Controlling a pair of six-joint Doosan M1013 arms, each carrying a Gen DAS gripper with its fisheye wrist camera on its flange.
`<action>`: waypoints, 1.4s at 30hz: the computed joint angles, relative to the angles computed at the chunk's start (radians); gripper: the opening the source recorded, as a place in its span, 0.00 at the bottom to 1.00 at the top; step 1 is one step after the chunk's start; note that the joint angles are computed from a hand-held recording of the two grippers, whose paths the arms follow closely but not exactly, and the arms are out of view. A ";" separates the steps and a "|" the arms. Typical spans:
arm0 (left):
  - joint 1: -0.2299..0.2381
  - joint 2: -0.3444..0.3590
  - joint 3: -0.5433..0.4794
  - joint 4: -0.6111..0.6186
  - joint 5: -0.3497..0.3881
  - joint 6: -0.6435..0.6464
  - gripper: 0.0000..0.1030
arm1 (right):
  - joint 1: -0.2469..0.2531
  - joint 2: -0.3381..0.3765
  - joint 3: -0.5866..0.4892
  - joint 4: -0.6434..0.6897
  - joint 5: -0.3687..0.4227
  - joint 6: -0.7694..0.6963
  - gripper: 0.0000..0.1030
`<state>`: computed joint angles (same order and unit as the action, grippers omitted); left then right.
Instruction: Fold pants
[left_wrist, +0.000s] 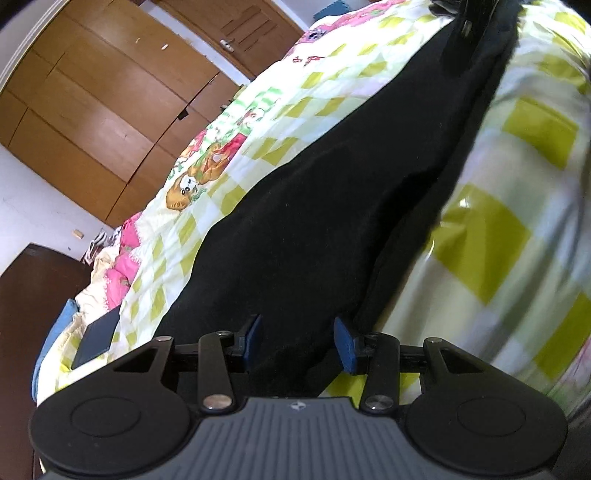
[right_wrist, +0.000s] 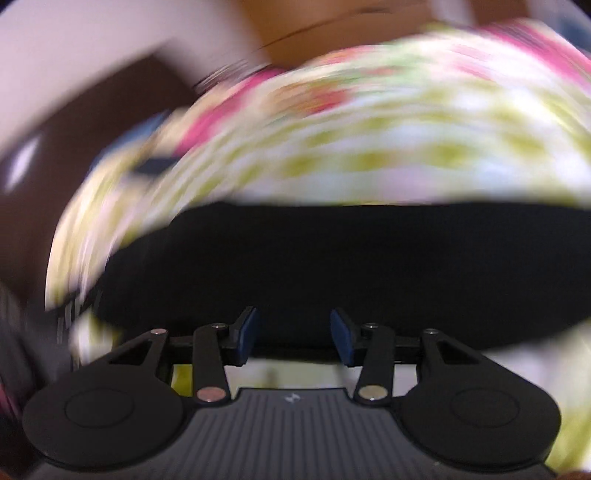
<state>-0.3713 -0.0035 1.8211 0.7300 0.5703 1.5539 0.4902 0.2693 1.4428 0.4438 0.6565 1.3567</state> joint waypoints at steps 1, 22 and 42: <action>0.004 -0.001 0.003 -0.014 -0.004 0.028 0.55 | 0.018 0.029 -0.041 0.003 0.042 -0.079 0.43; 0.062 -0.025 0.009 -0.173 -0.040 0.124 0.23 | 0.088 0.113 -0.184 -0.173 0.235 -0.167 0.06; 0.054 -0.021 0.032 0.171 0.200 -0.275 0.29 | 0.083 0.081 -0.114 -0.170 0.161 -0.044 0.23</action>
